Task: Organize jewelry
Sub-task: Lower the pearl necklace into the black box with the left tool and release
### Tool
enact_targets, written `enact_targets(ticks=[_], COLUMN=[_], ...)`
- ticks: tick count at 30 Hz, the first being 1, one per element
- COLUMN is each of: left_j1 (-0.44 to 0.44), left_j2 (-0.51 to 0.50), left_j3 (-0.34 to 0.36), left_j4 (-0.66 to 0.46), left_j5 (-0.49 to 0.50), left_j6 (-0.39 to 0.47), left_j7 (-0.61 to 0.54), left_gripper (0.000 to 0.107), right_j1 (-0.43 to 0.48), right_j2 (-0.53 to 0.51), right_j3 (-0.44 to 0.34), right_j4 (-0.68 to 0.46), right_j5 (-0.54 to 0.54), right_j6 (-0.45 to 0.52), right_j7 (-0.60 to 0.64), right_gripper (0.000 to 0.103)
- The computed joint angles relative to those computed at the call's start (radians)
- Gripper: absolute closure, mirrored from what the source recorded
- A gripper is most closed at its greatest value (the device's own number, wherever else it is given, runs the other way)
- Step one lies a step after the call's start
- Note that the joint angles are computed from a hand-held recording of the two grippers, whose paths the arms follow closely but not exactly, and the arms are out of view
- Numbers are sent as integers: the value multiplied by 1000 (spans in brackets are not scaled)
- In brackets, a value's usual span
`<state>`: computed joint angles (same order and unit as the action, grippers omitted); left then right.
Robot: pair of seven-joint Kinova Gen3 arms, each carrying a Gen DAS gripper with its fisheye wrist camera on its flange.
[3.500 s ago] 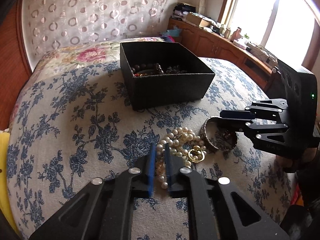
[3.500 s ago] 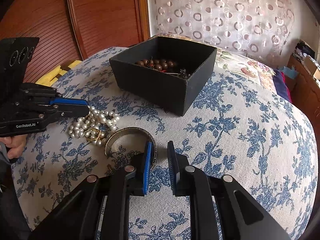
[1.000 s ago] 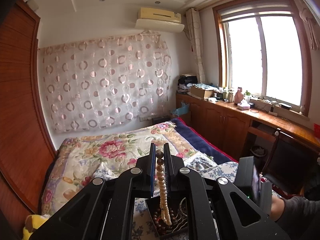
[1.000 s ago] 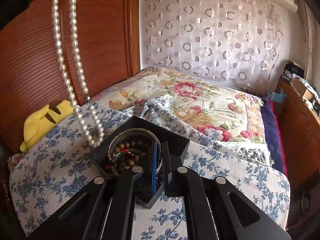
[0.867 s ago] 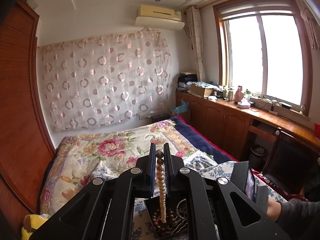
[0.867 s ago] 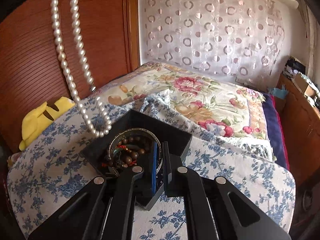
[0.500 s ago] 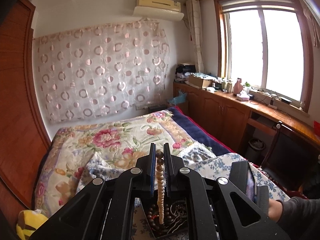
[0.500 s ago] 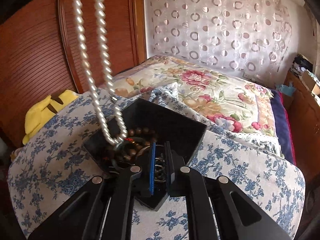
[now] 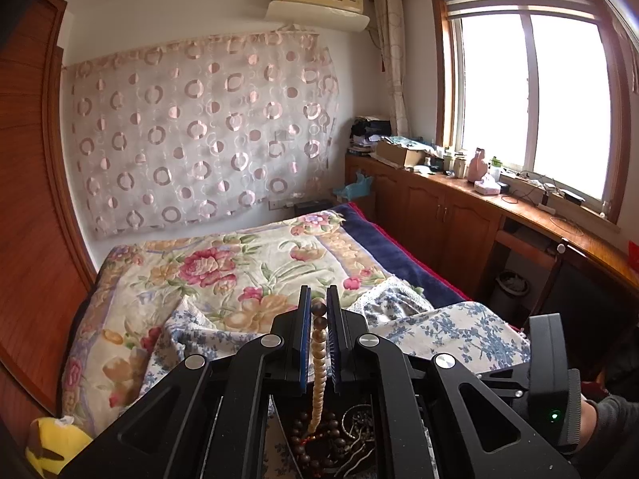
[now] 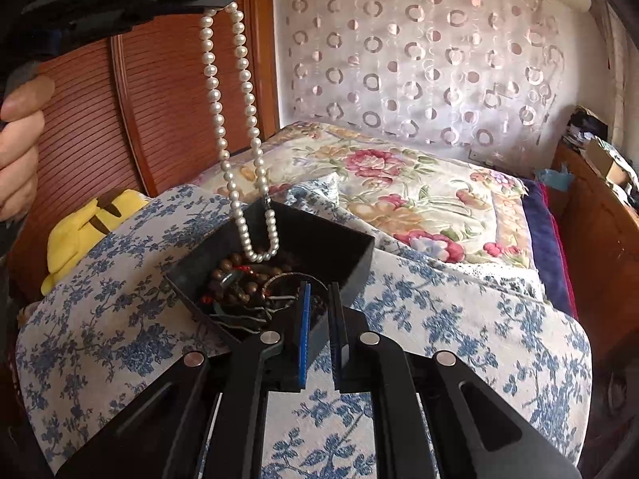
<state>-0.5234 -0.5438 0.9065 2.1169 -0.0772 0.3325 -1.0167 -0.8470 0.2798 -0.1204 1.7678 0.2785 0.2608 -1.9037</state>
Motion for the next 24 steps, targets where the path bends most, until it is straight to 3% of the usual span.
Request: enact_targets(ticks=[24], left_j1=[-109], left_j2=[79], left_j3=[134], left_j4=[60], left_j5=[17], left_j6=[-61], left_j7=[-2], left_gripper=[101], right_j1=[6], right_j2=[-26], right_j3=[-18], right_j4=[56], right_j5=[-32], right_j6=[-22], right_j7=[15], right_gripper=[92])
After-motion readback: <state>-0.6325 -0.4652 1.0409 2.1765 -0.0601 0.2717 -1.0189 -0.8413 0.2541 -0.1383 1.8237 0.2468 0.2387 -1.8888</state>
